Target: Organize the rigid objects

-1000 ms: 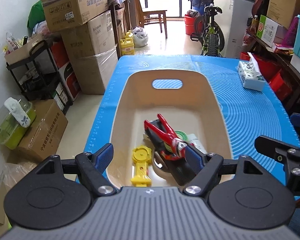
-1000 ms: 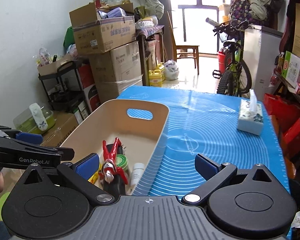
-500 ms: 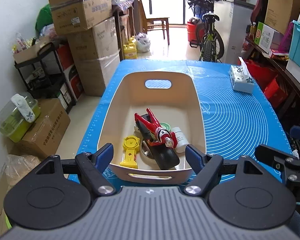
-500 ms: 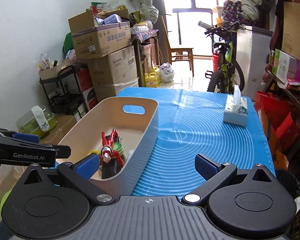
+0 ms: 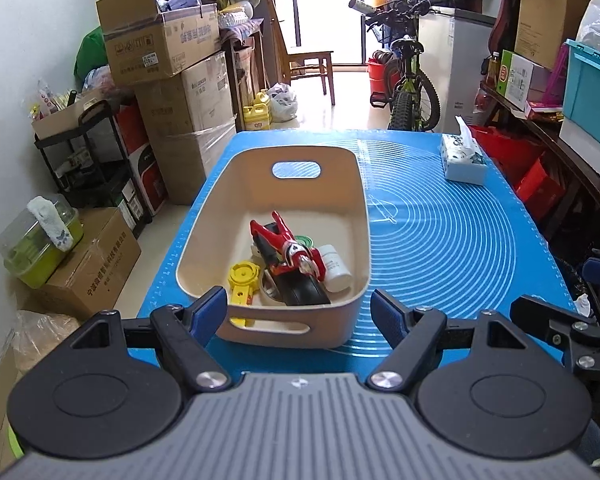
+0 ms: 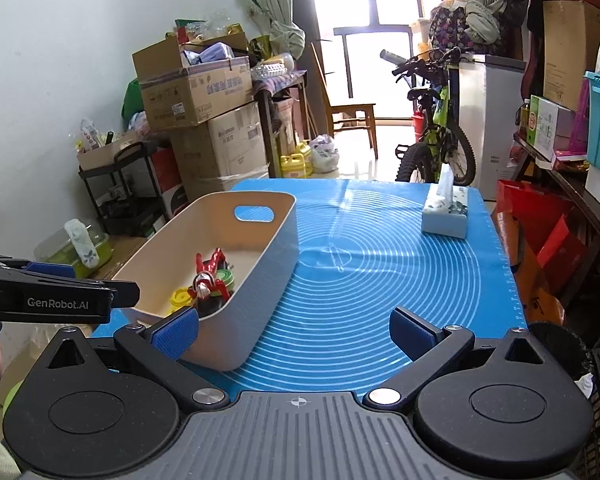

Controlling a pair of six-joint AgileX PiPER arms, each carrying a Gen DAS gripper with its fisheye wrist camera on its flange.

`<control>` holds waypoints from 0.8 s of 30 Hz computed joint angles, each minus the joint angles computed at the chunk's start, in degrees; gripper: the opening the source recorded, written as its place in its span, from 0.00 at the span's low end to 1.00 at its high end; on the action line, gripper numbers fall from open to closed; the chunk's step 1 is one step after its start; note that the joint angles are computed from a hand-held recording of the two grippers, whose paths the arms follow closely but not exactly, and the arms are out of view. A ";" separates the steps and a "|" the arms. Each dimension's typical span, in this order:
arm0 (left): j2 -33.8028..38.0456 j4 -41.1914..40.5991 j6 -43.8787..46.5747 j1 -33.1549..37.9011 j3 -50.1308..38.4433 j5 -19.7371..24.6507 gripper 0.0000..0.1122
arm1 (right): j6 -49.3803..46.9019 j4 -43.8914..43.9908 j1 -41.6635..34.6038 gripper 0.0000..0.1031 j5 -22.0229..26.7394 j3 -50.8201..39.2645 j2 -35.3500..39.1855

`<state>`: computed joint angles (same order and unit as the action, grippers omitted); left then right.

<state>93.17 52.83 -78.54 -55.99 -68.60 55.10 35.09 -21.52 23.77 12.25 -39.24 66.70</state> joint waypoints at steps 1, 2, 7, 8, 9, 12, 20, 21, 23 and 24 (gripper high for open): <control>0.15 0.53 -0.89 -0.69 0.23 0.48 0.70 | 0.20 -0.31 0.00 0.98 0.09 0.60 -0.66; 0.31 1.28 -2.00 -1.43 0.52 0.99 0.70 | 0.99 -1.12 0.13 0.98 0.13 1.23 -1.29; 0.17 3.78 -7.47 -3.88 3.14 1.38 0.70 | 6.33 -6.46 1.28 0.98 1.23 3.70 -4.61; 0.18 4.14 -8.52 -4.22 3.63 1.28 0.70 | 6.86 -6.90 1.47 0.98 1.40 4.08 -5.05; 0.27 4.52 -9.40 -4.61 4.08 1.29 0.70 | 8.53 -8.48 1.80 0.98 1.53 4.59 -5.54; 0.78 6.08 -12.16 -6.21 5.44 1.78 0.70 | 14.70 -14.57 3.10 0.98 2.26 5.72 -6.69; 1.67 8.49 -16.74 -8.55 7.49 2.74 0.70 | 32.50 -30.47 7.12 0.98 4.24 9.88 -8.80; 1.54 8.76 -17.31 -8.64 7.76 2.59 0.70 | 33.85 -31.41 7.40 0.98 4.31 10.38 -8.96; 1.43 9.67 -18.84 -8.97 8.33 2.67 0.70 | 40.24 -36.83 8.54 0.98 4.92 11.74 -9.41; 1.44 10.22 -19.56 -9.20 8.65 2.72 0.70 | 43.32 -39.53 9.08 0.98 5.18 12.40 -9.70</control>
<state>94.60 63.05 -98.09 -65.19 -59.95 57.82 78.41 -61.04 32.85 17.43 -26.84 57.00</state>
